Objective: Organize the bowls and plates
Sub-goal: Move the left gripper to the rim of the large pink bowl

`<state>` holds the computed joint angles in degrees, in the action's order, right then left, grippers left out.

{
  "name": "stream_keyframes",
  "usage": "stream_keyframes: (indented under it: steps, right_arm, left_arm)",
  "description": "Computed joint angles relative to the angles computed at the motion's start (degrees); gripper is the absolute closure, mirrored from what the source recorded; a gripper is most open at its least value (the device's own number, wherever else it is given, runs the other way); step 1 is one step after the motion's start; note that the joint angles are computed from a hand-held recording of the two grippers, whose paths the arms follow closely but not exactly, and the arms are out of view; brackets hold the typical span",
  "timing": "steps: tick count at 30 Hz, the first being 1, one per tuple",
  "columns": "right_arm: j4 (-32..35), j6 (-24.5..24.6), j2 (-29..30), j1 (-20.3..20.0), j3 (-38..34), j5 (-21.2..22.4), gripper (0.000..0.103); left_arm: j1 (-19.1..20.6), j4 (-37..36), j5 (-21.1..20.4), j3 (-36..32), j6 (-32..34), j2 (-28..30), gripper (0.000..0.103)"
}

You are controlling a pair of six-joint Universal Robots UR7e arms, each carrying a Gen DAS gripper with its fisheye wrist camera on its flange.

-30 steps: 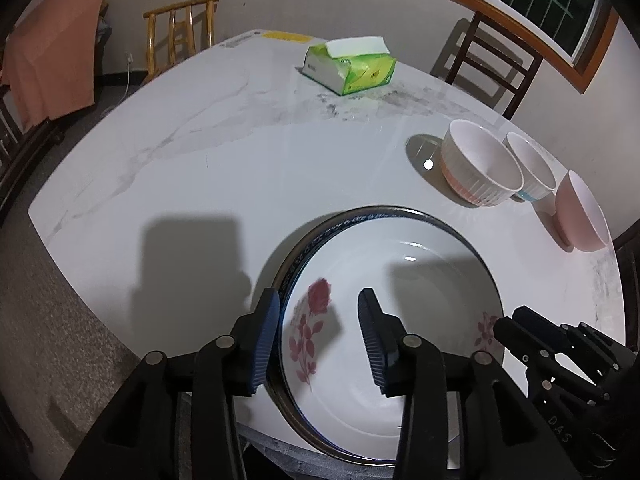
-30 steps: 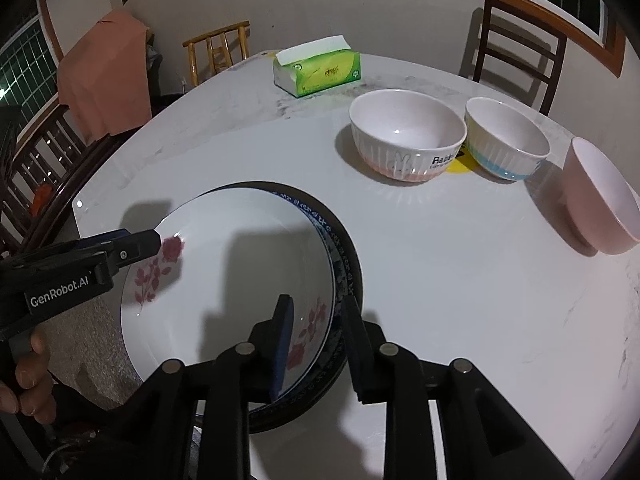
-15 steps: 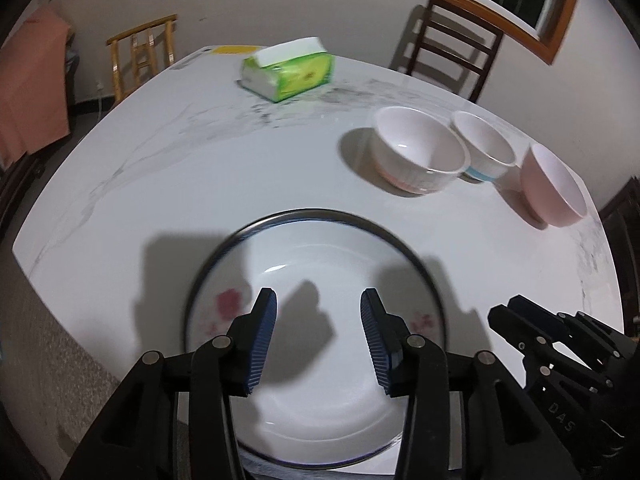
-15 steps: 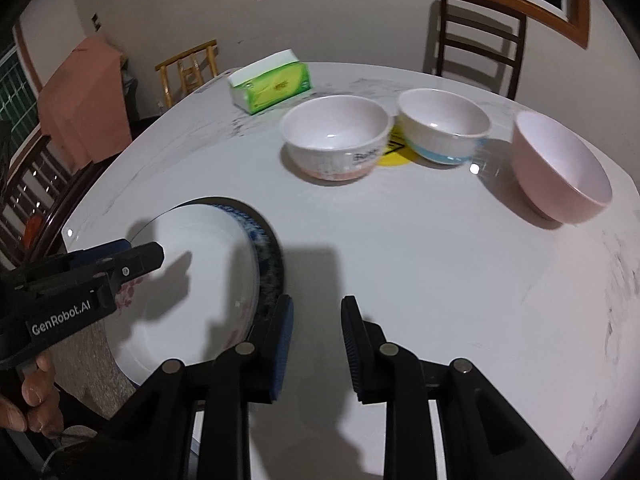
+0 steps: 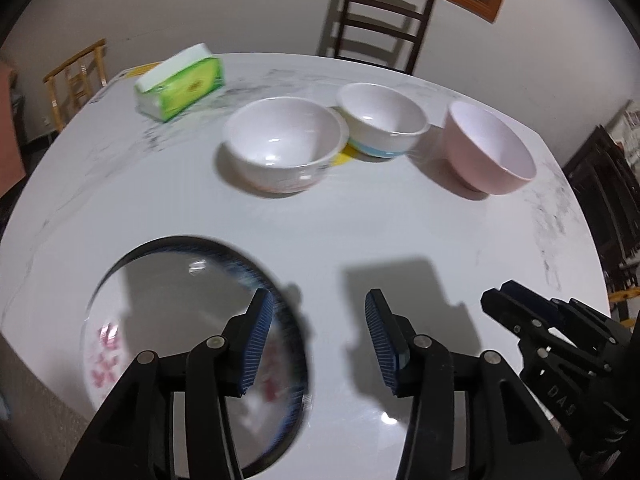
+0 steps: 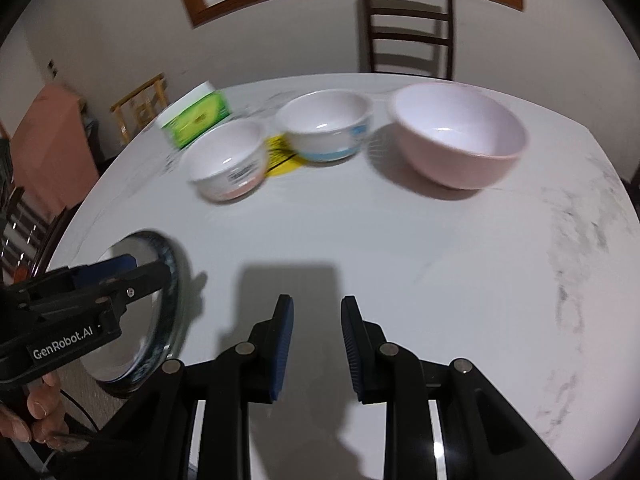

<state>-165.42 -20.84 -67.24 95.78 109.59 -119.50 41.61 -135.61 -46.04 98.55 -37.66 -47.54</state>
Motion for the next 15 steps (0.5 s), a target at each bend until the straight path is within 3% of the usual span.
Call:
stream_keyframes:
  steps: [9, 15]
  right_arm:
    - [3.41, 1.66, -3.22, -4.24, -4.86, 0.50, 0.078]
    - [5.51, 3.61, -3.02, -6.56, -9.84, 4.00, 0.078]
  left_arm:
    - [0.68, 3.61, -4.76, -10.84, 2.98, 6.86, 0.058]
    - [1.24, 4.25, -7.38, -18.46, 4.73, 11.08, 0.057]
